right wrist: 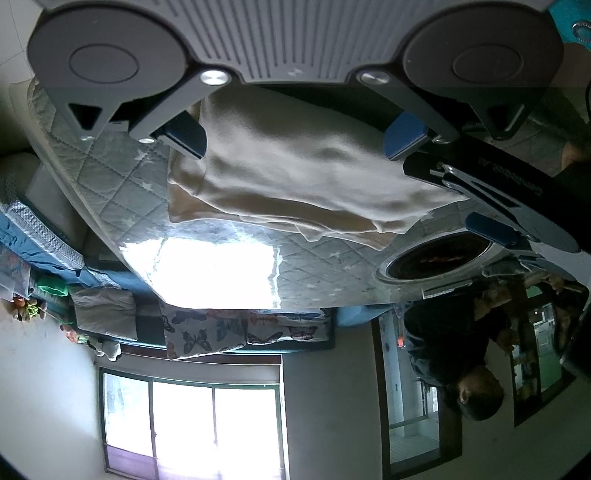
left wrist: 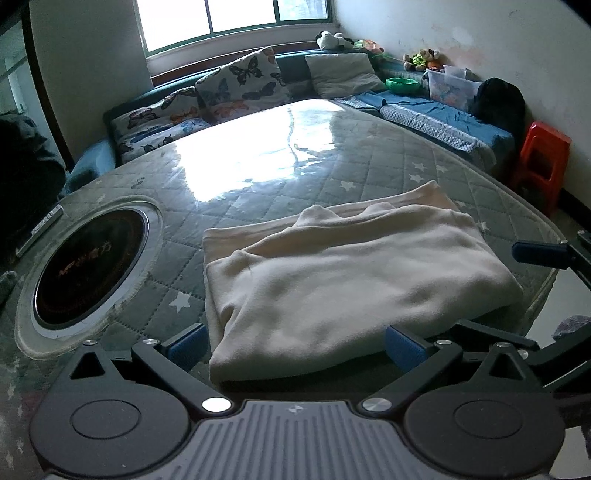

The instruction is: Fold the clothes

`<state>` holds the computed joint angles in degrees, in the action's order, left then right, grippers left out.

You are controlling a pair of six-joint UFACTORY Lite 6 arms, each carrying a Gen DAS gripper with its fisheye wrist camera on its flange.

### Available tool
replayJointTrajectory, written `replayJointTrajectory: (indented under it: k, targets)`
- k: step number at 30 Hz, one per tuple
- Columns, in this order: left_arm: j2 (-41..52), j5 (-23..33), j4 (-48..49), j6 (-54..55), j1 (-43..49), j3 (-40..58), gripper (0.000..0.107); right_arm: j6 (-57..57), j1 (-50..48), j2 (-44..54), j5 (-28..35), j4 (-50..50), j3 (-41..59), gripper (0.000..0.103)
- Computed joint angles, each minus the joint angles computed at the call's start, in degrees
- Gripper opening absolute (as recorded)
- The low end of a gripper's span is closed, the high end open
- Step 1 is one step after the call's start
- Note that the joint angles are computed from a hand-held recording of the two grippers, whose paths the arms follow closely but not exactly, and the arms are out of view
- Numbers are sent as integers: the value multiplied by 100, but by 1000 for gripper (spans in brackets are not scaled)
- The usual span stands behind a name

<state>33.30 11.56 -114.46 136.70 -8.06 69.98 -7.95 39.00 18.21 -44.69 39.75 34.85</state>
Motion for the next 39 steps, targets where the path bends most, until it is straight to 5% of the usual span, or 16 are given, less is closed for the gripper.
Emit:
replayJointTrajectory:
  k: [12, 39]
  targets:
    - [-160, -79, -1022, 1037, -108, -214, 103, 17, 112, -54, -73, 119, -88, 103]
    - [-22, -279, -255, 218, -130, 1, 103, 44, -48, -17, 120, -60, 31, 103]
